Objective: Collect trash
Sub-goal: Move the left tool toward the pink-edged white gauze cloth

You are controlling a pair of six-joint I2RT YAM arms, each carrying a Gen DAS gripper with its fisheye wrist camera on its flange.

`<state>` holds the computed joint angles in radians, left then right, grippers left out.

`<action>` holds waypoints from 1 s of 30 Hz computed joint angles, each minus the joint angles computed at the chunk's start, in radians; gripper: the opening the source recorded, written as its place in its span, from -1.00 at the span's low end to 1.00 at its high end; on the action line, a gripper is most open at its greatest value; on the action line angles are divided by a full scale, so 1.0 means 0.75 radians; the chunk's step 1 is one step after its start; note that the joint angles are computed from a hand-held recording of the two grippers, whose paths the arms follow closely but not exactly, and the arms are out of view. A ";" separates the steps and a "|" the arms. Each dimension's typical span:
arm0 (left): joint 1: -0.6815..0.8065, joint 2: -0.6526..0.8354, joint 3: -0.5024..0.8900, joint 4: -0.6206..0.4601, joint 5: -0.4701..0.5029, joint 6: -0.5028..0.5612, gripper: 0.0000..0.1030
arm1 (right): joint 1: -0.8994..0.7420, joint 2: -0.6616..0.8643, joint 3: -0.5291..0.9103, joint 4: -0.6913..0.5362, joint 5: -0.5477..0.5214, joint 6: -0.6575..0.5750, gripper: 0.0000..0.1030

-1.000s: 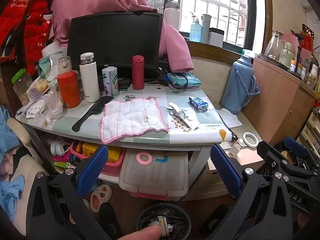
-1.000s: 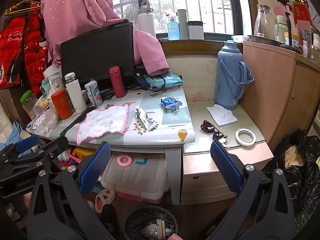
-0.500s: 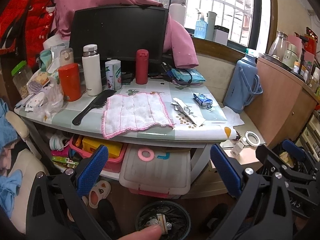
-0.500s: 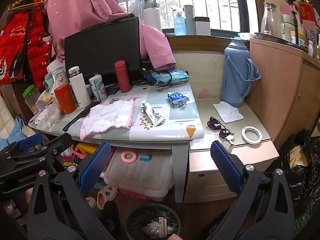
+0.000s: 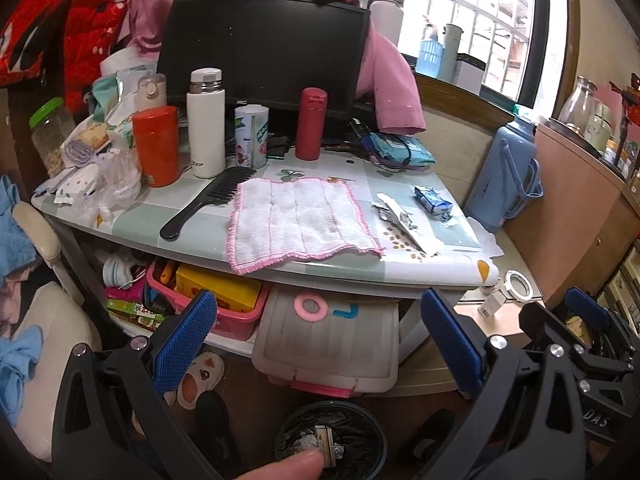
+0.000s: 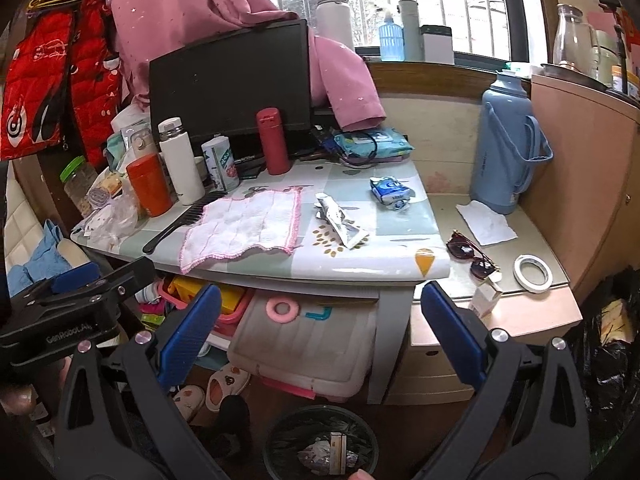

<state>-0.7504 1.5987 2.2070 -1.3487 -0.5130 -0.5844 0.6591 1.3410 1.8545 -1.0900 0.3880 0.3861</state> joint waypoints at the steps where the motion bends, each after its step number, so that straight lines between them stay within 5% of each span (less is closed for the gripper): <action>1: 0.013 -0.005 -0.009 0.007 0.009 0.007 0.91 | 0.006 0.011 0.007 0.002 0.003 -0.001 0.92; 11: 0.159 -0.075 -0.134 0.094 0.123 0.064 0.91 | 0.052 0.117 0.080 0.027 0.022 -0.013 0.92; 18: 0.318 -0.075 -0.194 0.155 0.213 0.131 0.92 | -0.041 0.260 0.181 0.111 -0.160 -0.064 0.92; 30: 0.577 0.167 -0.119 0.267 0.428 0.288 0.91 | -0.147 0.976 1.064 -0.171 -0.328 -0.197 0.92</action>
<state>-0.3177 1.7239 2.1177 -1.1482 -0.1922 -0.3688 0.5488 2.0728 2.6527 -1.2182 0.1417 0.2383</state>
